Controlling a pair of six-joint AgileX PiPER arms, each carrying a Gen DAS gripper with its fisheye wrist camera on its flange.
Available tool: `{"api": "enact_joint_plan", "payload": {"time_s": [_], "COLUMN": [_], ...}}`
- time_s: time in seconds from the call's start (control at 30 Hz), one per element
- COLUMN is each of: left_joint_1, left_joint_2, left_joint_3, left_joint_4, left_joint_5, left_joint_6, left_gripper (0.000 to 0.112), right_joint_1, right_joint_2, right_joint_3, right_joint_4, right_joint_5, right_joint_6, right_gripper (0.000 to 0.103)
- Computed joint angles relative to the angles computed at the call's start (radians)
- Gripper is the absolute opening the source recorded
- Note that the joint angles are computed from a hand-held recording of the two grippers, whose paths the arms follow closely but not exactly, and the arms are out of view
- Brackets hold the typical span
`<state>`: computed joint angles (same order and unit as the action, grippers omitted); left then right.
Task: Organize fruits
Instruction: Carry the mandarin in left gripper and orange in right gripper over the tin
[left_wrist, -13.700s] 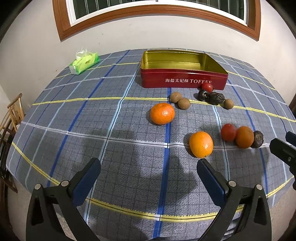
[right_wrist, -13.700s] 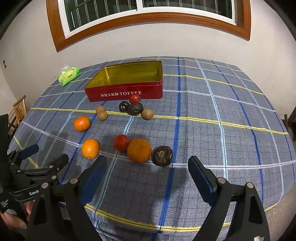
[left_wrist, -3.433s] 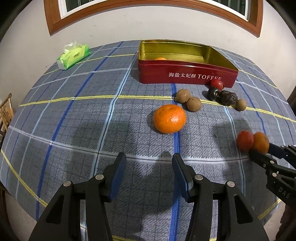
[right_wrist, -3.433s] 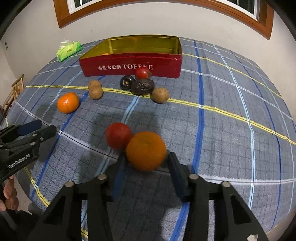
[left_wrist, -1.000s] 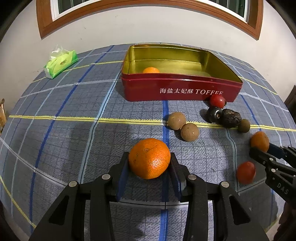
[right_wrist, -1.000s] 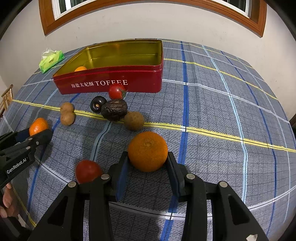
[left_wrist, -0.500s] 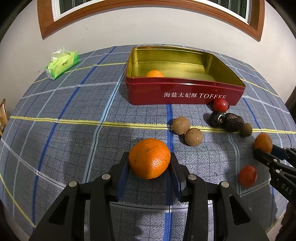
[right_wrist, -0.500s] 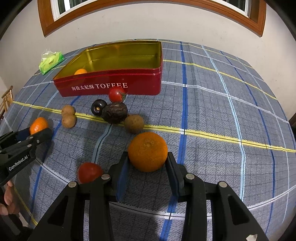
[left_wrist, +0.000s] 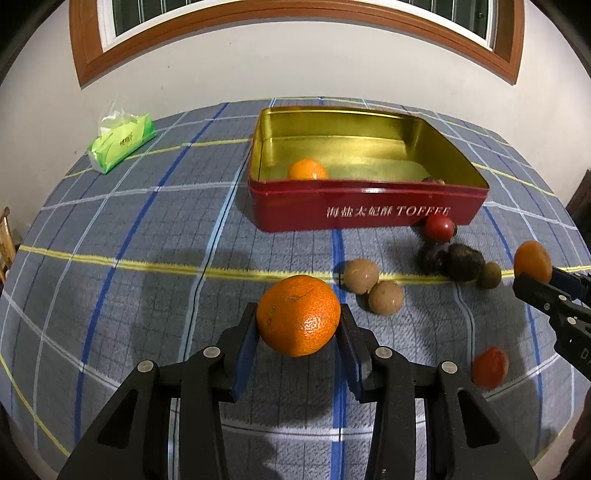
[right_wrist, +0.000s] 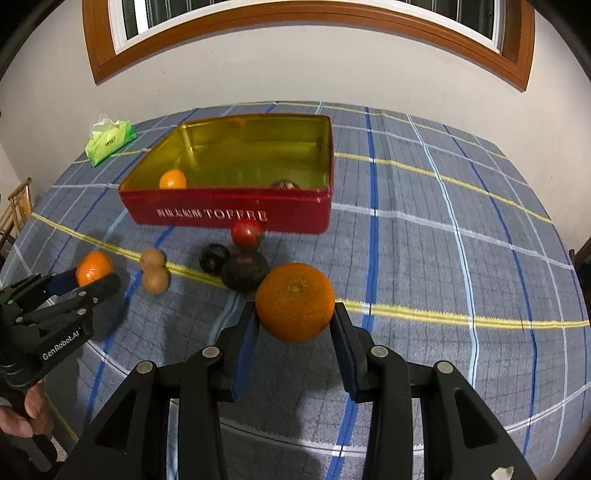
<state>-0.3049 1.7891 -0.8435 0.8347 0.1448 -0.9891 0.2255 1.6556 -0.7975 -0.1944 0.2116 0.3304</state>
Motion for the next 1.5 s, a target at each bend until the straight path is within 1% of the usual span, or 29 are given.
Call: {"api": "enact_joint_plan", "payload": {"time_s": [0.1,0.17,0.2,0.3,0.37,0.4,0.43,0.53,0.67,0.77,0.9,1.03,1.2,1.37,1.5], "left_joint_1": [0.012,0.021,0.025,0.034,0.045,0.049,0.052,0.050,0.056,0.052,0.054,0.054,0.042,0.041,0.042], "left_joint_2": [0.001,0.003,0.005,0.010,0.019,0.028,0.034,0.071,0.133,0.186,0.255,0.335,0.409,0.482,0.523], "left_joint_3": [-0.025,-0.055,-0.069,-0.122,-0.158,-0.186,-0.204,-0.285,-0.396,-0.471,-0.568,-0.682,-0.789,-0.891,-0.945], "left_joint_4": [-0.142,-0.285,-0.332,-0.407,-0.526,-0.577,-0.595,-0.564,-0.646,-0.609,-0.626,-0.649,-0.625,-0.646,-0.660], "left_joint_5": [-0.002,0.010,0.015,0.037,0.049,0.063,0.070,0.100,0.150,0.180,0.226,0.283,0.328,0.379,0.407], "left_joint_6": [0.153,0.305,0.356,0.441,0.561,0.610,0.630,0.611,0.697,0.673,0.697,0.726,0.719,0.746,0.759], "left_gripper": [0.042,0.042,0.042,0.042,0.042,0.042,0.042,0.042,0.042,0.042,0.042,0.042,0.042,0.042,0.042], "right_joint_1": [-0.007,-0.006,-0.006,-0.011,-0.016,-0.017,-0.018,-0.023,-0.033,-0.041,-0.035,-0.041,-0.047,-0.052,-0.055], "right_joint_2": [0.010,0.020,0.024,0.041,0.048,0.056,0.062,0.095,0.169,0.238,0.311,0.392,0.489,0.550,0.577], "right_joint_3": [-0.034,-0.064,-0.075,-0.125,-0.157,-0.177,-0.195,-0.261,-0.365,-0.454,-0.545,-0.644,-0.773,-0.853,-0.880], "right_joint_4": [0.092,0.094,0.091,0.122,0.155,0.147,0.145,0.152,0.202,0.253,0.250,0.295,0.290,0.286,0.286], "right_joint_5": [0.013,0.024,0.028,0.049,0.061,0.068,0.074,0.094,0.125,0.163,0.199,0.247,0.308,0.344,0.355], "right_joint_6": [-0.097,-0.107,-0.110,-0.153,-0.196,-0.196,-0.201,-0.235,-0.301,-0.354,-0.359,-0.401,-0.395,-0.403,-0.409], "right_gripper": [0.037,0.037,0.037,0.037,0.037,0.037,0.037,0.037,0.037,0.037,0.037,0.037,0.037,0.037,0.037]}}
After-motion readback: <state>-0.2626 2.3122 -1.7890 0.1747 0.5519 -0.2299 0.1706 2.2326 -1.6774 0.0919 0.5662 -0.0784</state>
